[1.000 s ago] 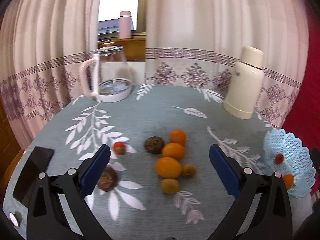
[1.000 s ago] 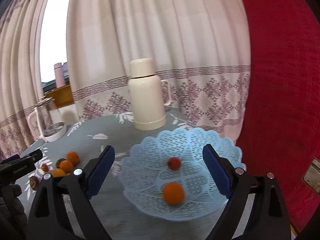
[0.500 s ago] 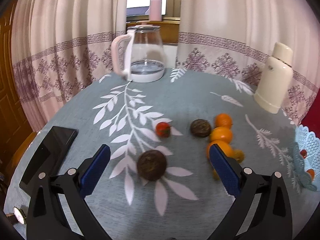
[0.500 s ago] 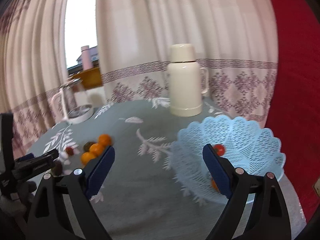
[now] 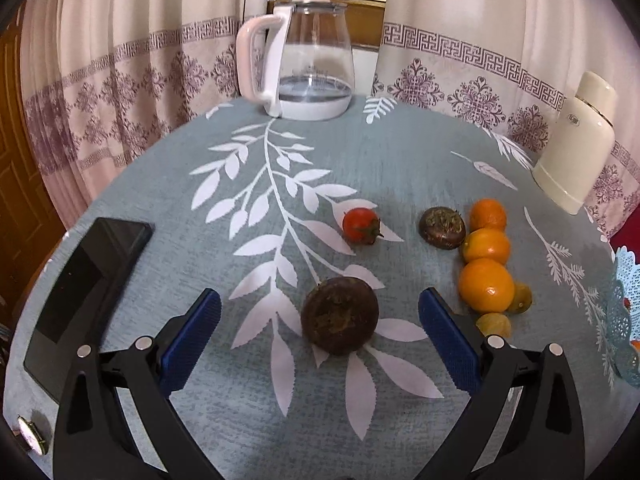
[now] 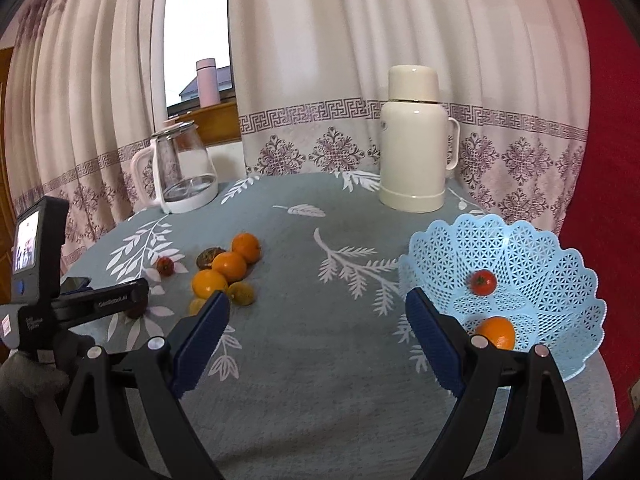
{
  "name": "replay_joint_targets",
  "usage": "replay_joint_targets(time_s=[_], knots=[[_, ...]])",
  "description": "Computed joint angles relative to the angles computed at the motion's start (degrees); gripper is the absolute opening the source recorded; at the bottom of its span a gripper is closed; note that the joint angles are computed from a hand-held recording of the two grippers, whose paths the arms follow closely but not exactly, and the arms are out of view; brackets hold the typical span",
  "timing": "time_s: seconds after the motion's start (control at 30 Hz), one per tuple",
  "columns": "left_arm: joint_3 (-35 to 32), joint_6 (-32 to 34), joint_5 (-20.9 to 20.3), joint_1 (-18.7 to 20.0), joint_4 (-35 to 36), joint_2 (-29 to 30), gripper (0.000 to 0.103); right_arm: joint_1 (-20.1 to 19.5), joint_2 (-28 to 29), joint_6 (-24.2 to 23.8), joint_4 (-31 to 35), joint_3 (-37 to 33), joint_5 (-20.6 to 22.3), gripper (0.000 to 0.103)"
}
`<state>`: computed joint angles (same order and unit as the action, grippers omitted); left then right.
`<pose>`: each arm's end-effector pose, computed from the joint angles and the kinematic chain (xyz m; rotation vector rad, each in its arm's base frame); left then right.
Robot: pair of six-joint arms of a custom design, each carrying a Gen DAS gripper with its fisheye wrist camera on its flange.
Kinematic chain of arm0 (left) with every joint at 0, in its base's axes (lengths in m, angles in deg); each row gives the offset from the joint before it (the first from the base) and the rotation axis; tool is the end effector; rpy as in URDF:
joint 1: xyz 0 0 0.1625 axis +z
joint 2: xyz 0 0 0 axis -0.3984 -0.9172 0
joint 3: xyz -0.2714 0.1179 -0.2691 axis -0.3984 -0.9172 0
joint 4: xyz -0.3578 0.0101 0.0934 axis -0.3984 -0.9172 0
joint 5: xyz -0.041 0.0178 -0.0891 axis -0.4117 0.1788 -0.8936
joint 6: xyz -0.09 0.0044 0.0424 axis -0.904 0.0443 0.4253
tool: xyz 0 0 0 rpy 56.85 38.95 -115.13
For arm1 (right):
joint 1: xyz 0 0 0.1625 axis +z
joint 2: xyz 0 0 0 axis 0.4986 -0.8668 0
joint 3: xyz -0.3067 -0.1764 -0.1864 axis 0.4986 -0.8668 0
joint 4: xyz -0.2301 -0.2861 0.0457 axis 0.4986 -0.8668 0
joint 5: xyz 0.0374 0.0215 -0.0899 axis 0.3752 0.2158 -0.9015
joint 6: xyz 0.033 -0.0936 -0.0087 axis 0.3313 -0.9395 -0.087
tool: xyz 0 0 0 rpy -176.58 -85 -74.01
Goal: Organize fruits
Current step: 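Grasp the dark brown round fruit with the left gripper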
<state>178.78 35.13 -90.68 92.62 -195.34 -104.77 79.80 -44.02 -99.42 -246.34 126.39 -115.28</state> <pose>0.0533 -0.4985 0.2906 -0.3623 1.8806 -1.1982 0.3101 -0.5404 -0.0485 1.0516 -2.3699 1.1125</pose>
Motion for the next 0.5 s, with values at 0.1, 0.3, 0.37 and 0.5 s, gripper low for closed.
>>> replay_joint_targets(time_s=[0.1,0.3,0.37,0.5], knots=[[0.0,-2.3,-1.4,0.7,3.3,-0.9,0.100,-0.1,0.1,-0.1,0.6,0.0,-0.1,0.089],[-0.5,-9.1,-4.3,2.3,13.0,-3.2,0.089,-0.1,0.2,-0.2,2.3,-0.3,-0.1,0.089],[-0.7,-11.4,-5.2,2.9,16.4,-4.0,0.085,-0.2,0.0,0.1,3.2,-0.3,-0.1,0.089],[-1.2,-11.9,-5.8,3.1,17.9,-4.1,0.080,-0.2,-0.1,0.5,4.0,-0.4,-0.3,0.089]])
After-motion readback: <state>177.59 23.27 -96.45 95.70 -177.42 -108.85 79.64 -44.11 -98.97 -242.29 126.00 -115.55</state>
